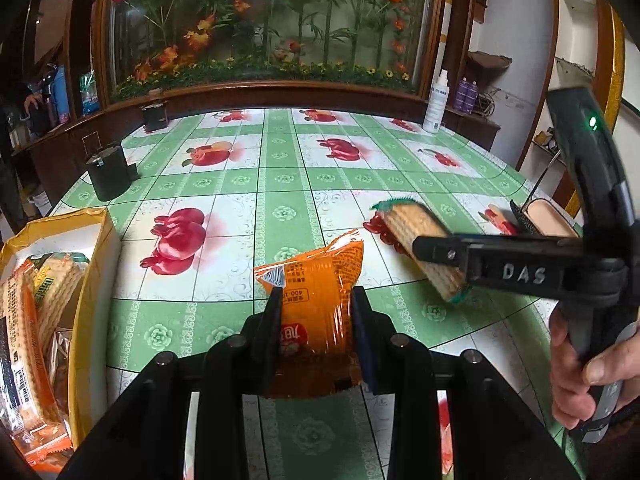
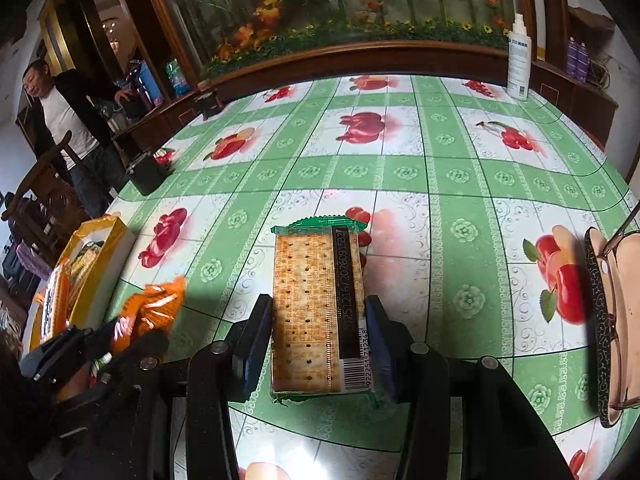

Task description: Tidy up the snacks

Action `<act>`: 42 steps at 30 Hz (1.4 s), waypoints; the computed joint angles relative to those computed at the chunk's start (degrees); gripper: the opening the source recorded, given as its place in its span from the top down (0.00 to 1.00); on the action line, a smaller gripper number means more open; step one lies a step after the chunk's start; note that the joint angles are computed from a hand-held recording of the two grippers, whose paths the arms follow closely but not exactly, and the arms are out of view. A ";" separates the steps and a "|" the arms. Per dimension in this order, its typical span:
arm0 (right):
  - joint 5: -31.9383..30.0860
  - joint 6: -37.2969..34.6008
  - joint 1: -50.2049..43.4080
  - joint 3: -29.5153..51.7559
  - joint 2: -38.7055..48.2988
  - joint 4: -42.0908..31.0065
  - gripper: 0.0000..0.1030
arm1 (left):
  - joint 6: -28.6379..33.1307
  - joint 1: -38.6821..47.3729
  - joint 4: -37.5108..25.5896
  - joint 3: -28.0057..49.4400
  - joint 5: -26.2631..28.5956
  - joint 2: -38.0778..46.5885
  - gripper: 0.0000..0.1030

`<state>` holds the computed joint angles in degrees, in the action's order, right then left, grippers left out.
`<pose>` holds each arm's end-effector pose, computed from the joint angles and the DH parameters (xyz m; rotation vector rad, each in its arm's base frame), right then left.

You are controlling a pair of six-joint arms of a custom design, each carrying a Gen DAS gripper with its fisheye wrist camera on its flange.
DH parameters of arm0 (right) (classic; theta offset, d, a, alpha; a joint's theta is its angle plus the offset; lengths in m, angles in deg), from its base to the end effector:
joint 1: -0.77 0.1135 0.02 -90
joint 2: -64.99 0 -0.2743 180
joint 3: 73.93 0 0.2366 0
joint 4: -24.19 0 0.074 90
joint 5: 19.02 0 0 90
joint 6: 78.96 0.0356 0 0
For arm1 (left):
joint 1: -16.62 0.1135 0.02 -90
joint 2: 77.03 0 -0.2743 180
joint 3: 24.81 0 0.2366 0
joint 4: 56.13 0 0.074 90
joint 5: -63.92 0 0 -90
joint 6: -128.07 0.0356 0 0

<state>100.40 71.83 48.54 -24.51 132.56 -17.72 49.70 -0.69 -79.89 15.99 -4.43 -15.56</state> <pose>0.1424 0.1308 0.2024 0.4443 2.3912 0.1548 0.1745 -0.0681 0.1960 0.7608 2.2016 -0.4918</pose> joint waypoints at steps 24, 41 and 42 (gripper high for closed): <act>5.46 1.97 5.91 2.39 -1.72 -0.96 0.52 | 5.18 15.35 -16.69 4.26 13.86 -11.76 0.69; 6.46 -0.89 17.94 18.16 17.72 11.80 0.51 | 41.14 65.68 -34.77 17.24 33.63 3.07 0.68; 6.18 -1.59 18.19 19.93 19.85 12.75 0.51 | 40.93 66.43 -33.06 17.11 33.30 4.26 0.68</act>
<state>106.58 70.23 66.73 -4.58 152.41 -4.97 90.64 65.75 -112.95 33.10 28.87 -11.30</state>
